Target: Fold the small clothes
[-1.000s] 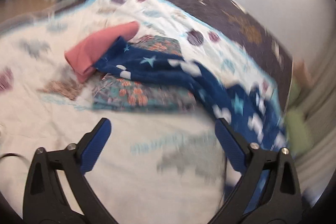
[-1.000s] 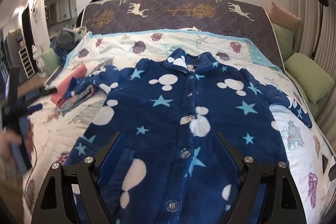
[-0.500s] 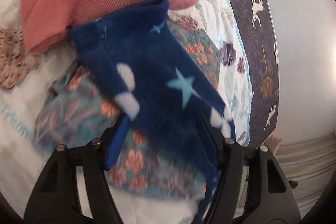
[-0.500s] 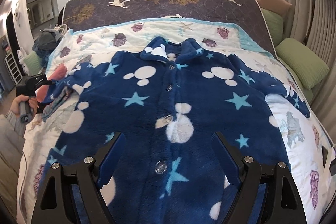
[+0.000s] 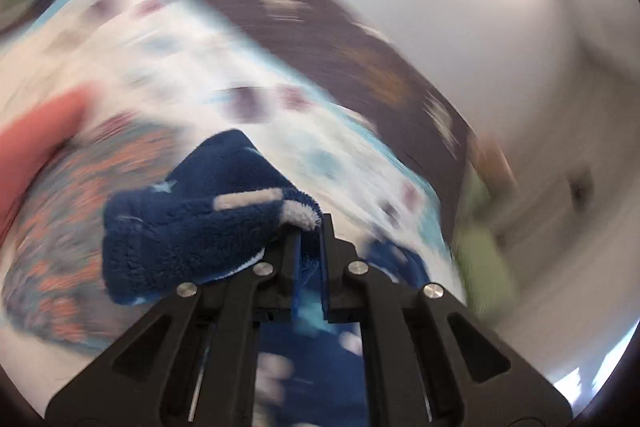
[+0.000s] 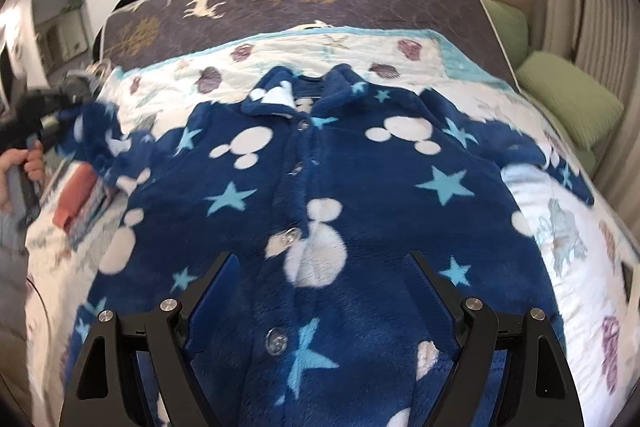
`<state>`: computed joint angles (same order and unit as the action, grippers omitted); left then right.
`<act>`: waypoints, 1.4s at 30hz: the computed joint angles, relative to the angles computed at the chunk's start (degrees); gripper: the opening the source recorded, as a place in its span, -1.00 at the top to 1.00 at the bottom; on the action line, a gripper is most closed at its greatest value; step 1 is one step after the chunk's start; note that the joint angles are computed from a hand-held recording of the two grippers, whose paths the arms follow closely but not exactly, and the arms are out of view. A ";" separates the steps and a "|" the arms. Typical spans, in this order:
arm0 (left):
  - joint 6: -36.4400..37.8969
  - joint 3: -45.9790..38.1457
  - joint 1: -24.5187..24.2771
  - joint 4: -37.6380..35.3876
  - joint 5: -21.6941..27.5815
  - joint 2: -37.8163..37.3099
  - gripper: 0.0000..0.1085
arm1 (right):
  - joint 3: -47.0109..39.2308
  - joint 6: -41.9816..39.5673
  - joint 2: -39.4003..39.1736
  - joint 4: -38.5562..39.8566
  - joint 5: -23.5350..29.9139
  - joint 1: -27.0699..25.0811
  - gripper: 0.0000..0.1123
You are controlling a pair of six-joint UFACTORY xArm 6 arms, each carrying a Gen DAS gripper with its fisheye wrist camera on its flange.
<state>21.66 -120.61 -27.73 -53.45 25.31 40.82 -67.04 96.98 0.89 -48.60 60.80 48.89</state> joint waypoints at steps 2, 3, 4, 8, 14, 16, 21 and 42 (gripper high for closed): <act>6.64 1.22 -4.40 0.46 1.83 -2.09 0.84 | 2.03 2.47 -1.86 -0.27 -1.19 -0.42 -0.52; 9.44 1.26 -6.92 1.53 4.21 -2.44 0.84 | 2.64 3.32 -2.58 -0.41 -0.77 -0.30 -0.52; 10.03 1.09 -8.28 2.94 5.68 -2.28 0.83 | 3.46 4.08 -3.58 -0.60 0.19 -0.04 -0.52; 8.13 1.22 -13.91 15.60 10.24 0.04 0.48 | 6.55 5.61 -7.32 -0.74 3.01 0.12 -0.52; 7.94 10.98 -13.74 19.68 10.61 -4.64 0.14 | 12.16 5.45 -13.18 1.03 -0.26 -3.25 -0.52; 9.55 16.52 -13.19 18.13 5.81 -8.24 -0.06 | 11.74 2.92 -12.92 1.05 -1.66 -4.69 -0.52; -1.60 28.35 -11.66 30.87 -8.52 -14.00 -0.19 | 5.47 -4.16 -7.09 0.91 -9.08 -8.68 -0.52; -44.28 29.55 -5.54 70.07 -4.14 -11.47 -0.31 | 9.95 9.85 -6.99 -4.14 -28.77 -20.73 0.84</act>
